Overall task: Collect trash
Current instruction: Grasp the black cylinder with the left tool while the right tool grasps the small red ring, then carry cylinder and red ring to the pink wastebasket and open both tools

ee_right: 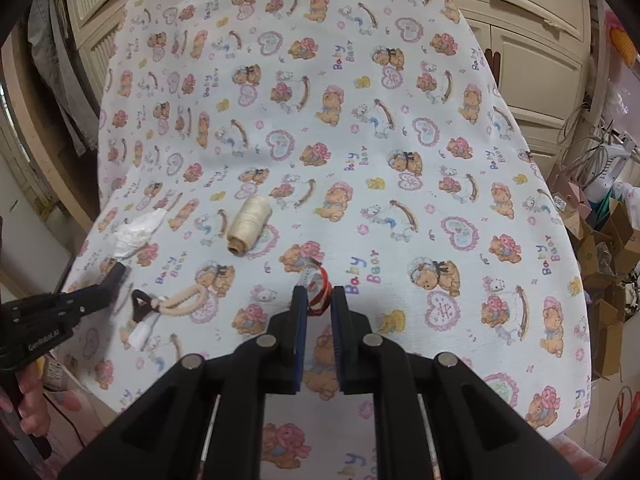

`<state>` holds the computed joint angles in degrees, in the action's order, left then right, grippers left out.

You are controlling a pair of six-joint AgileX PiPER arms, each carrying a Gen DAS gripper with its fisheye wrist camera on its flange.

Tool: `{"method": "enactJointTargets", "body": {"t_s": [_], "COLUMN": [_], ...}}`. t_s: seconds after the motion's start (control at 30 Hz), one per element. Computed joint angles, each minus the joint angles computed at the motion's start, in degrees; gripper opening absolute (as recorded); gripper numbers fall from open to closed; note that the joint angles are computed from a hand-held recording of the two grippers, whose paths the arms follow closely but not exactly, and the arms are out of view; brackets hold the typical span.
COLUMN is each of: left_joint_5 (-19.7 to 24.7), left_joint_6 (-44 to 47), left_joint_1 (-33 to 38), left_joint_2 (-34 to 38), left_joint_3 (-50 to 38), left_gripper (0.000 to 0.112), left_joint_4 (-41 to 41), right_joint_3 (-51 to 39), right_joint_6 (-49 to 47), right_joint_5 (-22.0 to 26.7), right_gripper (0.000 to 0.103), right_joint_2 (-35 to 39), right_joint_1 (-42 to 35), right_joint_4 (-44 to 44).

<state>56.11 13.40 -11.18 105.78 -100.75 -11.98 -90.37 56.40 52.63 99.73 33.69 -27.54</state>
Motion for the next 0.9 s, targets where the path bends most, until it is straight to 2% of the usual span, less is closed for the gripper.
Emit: {"method": "enactJointTargets", "body": {"t_s": [0.17, 0.27, 0.4, 0.53, 0.63, 0.73, 0.83, 0.9], "left_joint_5": [0.12, -1.21, 1.87, 5.26, 7.73, 8.59, 5.52, -2.05], "left_joint_6": [3.63, 4.09, 3.07, 3.87, 1.58, 2.12, 5.21, 3.1], "left_joint_1": [-0.43, -2.47, -3.02, -1.58, -1.42, 0.07, 1.49, -0.1], "left_joint_2": [-5.68, -9.94, -13.4, -18.69, -22.74, -25.91, -28.72, -30.44], "left_joint_3": [2.89, 5.75, 5.06, 5.88, 7.72, 11.55, 17.64, 23.17], "left_gripper": [0.011, 0.011, 0.011, 0.011, 0.011, 0.011, 0.011, 0.011], "left_joint_4": [-3.36, -0.91, -0.89, -3.97, -2.9, -5.54, -9.89, -7.81], "right_joint_3": [0.13, 0.15, -0.48, -6.11, -7.96, -9.67, -7.27, -4.65], "right_joint_6": [-0.48, -0.46, 0.73, 1.58, 2.9, 3.88, 5.85, 6.86], "right_joint_5": [-0.76, -0.66, 0.97, 7.51, 10.17, 13.4, 13.06, 11.71], "right_gripper": [0.011, 0.011, 0.011, 0.011, 0.011, 0.011, 0.011, 0.011], "right_joint_2": [-1.07, -2.71, -5.44, -7.1, -9.06, -10.16, -11.57, -12.16], "right_joint_1": [1.4, 2.76, 6.1, 11.07, 15.64, 20.49, 23.32, 23.89], "right_joint_4": [-0.73, -0.98, -2.63, -2.19, -3.76, -4.34, -4.9, -5.46]}}
